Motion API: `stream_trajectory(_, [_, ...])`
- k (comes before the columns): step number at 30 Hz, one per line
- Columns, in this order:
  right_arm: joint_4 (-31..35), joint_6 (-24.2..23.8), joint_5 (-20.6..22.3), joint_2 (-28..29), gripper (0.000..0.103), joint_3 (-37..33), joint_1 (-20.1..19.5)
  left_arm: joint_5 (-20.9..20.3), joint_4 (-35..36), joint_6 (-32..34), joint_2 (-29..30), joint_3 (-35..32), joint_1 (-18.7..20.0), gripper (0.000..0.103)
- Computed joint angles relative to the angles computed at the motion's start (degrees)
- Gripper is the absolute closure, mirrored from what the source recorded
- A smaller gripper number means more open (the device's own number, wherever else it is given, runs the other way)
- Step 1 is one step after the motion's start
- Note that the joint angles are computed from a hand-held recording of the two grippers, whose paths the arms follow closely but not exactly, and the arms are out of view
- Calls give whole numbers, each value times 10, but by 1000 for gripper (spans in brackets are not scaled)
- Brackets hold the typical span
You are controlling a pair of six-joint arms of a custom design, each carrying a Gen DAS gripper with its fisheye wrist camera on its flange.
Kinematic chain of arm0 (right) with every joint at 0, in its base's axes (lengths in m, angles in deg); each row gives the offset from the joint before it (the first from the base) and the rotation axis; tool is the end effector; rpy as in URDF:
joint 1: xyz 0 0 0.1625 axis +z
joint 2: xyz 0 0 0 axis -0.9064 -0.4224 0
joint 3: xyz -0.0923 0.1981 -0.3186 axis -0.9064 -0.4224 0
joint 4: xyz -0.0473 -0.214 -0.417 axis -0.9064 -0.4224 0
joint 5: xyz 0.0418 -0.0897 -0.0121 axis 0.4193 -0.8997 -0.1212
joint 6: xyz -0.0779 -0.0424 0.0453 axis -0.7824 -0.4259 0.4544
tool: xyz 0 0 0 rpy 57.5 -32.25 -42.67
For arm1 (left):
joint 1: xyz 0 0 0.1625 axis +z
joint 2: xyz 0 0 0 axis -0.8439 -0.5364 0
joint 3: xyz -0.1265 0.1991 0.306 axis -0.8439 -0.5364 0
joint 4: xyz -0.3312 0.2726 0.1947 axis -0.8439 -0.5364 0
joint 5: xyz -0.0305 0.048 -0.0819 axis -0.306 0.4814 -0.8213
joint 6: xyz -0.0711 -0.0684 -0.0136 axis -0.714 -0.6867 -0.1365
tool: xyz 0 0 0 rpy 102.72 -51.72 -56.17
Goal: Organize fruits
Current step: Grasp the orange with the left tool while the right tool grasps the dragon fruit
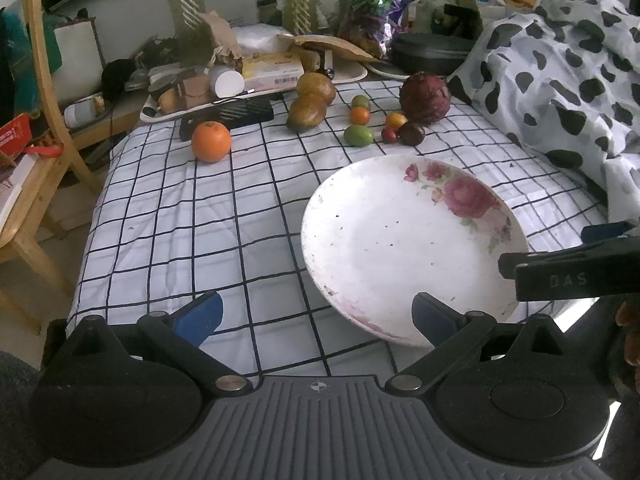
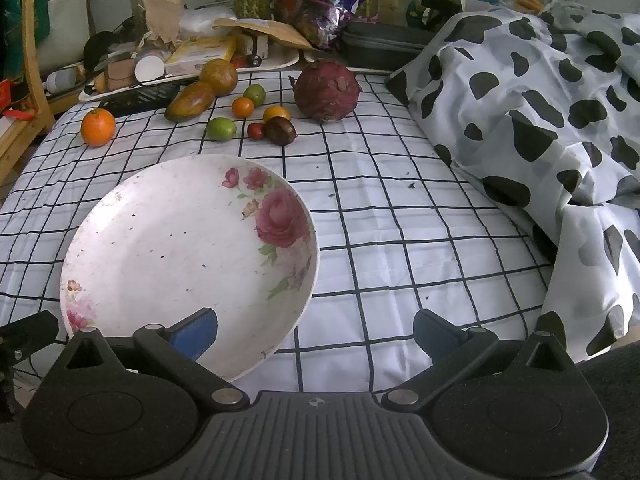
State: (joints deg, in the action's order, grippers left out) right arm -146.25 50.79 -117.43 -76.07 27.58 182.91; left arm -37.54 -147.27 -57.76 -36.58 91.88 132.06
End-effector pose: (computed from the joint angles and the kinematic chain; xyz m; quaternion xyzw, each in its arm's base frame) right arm 0.3607 -0.5702 -0.1253 0.0853 -0.8726 0.2894 0.3841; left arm 0.0478 -0.5588 0.3217 0.2399 0.8692 -0.2596 0.3458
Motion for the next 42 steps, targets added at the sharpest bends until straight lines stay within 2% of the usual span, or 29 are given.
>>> stream_trajectory(10, [0,-13,-19,13,0,-23,-2,-59,24,-13,5,-30,17,0])
stream_trajectory(17, [-5,-29,-27,19,0,-39,-9,-88,14,15,34,-70,30,1])
stream_trajectory(29, [-10,-90,-34,50,0,-102,-30,-93,28,43,110,-172,55,1])
stream_trajectory(31, [-15,-105,-32,56,0,-116,-35,-84,30,44,127,-193,59,1])
stream_trajectory(36, [-26,-134,-19,72,0,-153,-48,-69,-14,84,168,-229,65,0])
stream_trajectory(39, [-36,-145,-7,82,0,-177,-57,-91,-40,114,193,-256,76,0])
stream_trajectory(42, [-75,-188,11,99,0,-206,-65,-107,-25,113,219,-296,88,0])
